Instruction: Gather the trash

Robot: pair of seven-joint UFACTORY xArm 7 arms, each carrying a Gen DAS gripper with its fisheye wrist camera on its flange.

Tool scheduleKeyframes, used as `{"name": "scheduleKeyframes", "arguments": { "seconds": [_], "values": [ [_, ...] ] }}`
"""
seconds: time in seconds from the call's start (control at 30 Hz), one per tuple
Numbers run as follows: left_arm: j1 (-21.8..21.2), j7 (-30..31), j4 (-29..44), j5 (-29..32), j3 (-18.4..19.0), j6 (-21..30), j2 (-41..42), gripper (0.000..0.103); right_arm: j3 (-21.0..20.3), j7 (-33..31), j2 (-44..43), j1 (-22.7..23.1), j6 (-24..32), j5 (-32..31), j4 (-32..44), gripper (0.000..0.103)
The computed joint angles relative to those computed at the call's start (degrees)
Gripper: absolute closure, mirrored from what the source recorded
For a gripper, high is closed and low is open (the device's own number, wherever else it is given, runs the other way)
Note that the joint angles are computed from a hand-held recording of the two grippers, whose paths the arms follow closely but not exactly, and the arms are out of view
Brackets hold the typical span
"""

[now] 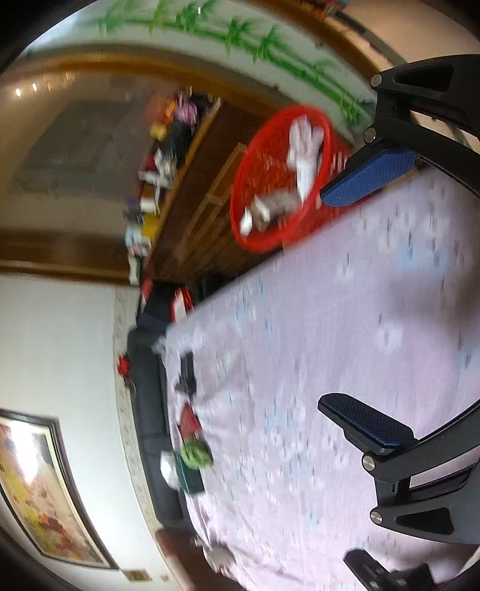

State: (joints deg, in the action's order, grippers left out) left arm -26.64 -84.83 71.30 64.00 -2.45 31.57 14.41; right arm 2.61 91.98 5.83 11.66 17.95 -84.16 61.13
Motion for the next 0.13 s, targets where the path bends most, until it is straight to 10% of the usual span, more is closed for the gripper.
{"name": "scheduleKeyframes", "arguments": {
  "seconds": [0.13],
  "values": [
    [6.92, 10.87, -3.93, -14.14, 0.34, -5.42, -1.62, 0.001, 1.60, -16.93, 5.98, 0.40, -5.16, 16.67, 5.25, 0.001]
  ]
}}
